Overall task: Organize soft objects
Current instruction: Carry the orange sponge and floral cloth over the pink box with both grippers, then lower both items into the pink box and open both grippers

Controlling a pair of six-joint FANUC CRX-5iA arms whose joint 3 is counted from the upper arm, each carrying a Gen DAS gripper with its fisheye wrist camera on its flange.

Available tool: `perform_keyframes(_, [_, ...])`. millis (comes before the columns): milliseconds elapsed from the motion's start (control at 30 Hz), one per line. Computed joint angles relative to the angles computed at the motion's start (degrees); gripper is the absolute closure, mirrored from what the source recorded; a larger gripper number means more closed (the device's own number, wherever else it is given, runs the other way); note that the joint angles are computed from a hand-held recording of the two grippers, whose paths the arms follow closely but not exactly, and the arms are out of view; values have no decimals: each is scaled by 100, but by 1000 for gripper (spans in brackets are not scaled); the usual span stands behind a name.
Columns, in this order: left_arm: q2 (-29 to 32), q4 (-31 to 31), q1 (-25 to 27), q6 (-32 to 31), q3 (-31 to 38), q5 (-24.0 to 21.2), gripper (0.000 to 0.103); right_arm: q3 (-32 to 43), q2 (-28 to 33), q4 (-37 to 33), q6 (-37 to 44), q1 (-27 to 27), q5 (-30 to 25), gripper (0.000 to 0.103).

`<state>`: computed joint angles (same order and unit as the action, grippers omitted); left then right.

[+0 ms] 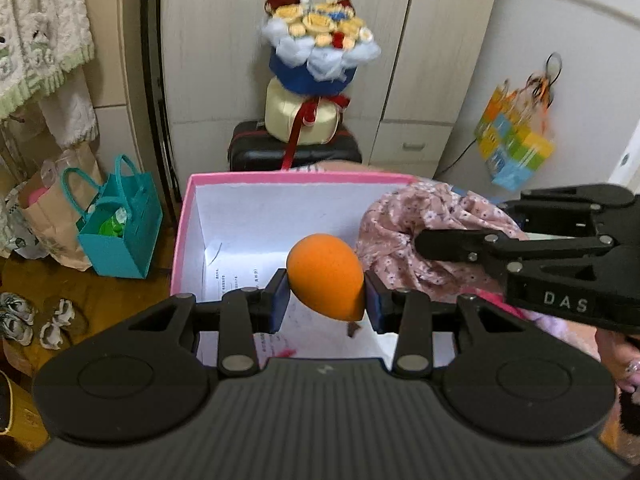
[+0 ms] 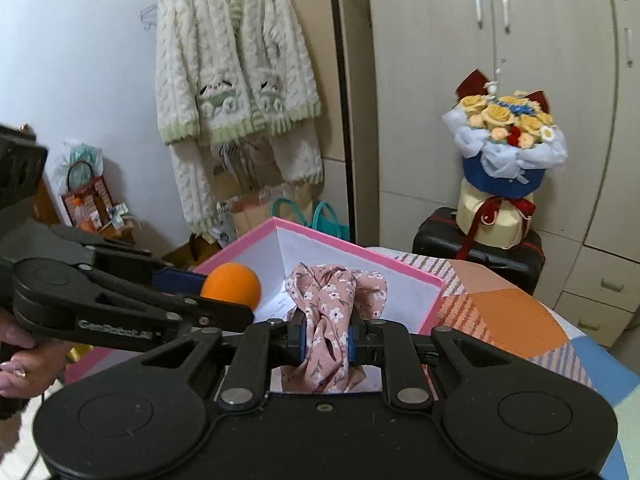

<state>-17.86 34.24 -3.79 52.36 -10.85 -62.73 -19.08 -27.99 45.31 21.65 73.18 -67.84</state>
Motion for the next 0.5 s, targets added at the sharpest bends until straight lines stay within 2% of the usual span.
perform_keyframes(200, [455,-498,-268,474,386,-55,64,220,336,-592,1020,-564,282,78])
perform_keyframes(367, [691,-657,-362,950,554,51,64,314,602,-466,1450,-666,-30,78])
perform_keyframes(467, [760,-763,-451,995,600,83,62,332,627,-582,1630,-819,101,76])
perform_keyframes(500, [759,-879,-489,1086,623,110,60,313,641,-556,1670,-832,133,72])
